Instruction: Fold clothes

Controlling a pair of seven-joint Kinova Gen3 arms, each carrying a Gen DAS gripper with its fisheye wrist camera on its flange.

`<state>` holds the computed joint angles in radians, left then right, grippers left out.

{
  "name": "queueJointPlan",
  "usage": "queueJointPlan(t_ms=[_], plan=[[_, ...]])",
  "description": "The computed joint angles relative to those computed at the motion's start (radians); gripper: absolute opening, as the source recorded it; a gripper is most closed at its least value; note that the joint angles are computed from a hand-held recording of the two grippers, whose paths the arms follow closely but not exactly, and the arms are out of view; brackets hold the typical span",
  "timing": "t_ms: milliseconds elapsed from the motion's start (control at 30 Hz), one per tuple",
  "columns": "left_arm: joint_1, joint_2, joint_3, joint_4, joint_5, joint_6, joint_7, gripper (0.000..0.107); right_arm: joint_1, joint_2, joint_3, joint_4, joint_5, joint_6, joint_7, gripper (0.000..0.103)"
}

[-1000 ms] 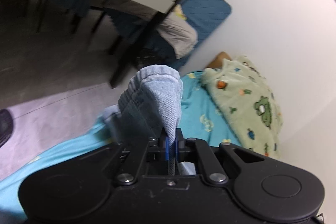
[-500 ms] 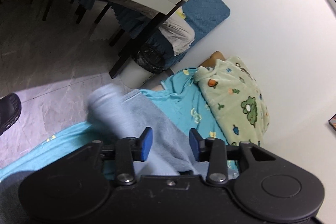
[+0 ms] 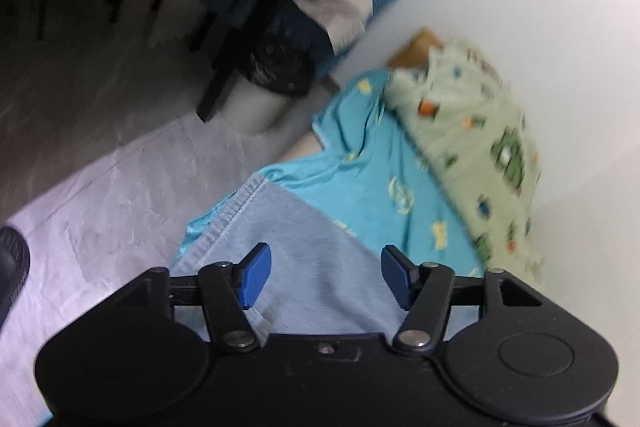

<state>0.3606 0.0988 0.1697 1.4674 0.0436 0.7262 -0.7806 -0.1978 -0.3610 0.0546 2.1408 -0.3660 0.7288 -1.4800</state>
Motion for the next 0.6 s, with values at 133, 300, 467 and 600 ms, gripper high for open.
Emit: queueJointPlan(t_ms=[133,300,467,600], plan=[[-0.042,0.107,-0.01,-0.038,0.053,0.015,-0.096,0.058,-0.009,0.024,0.007,-0.004,-0.005,-0.005,0.019,0.057],[-0.057,0.223,-0.043,-0.075,0.05,0.035,-0.105,0.058,-0.017,0.05,0.054,0.005,-0.067,-0.017,0.074,0.059],[-0.127,0.304,-0.028,-0.08,0.148,-0.003,-0.207,0.053,-0.01,0.086,0.1,0.008,-0.163,-0.014,0.152,0.064],[-0.296,0.361,0.154,-0.086,0.282,-0.001,-0.364,0.035,0.017,0.114,0.099,0.006,-0.215,-0.01,0.197,0.065]])
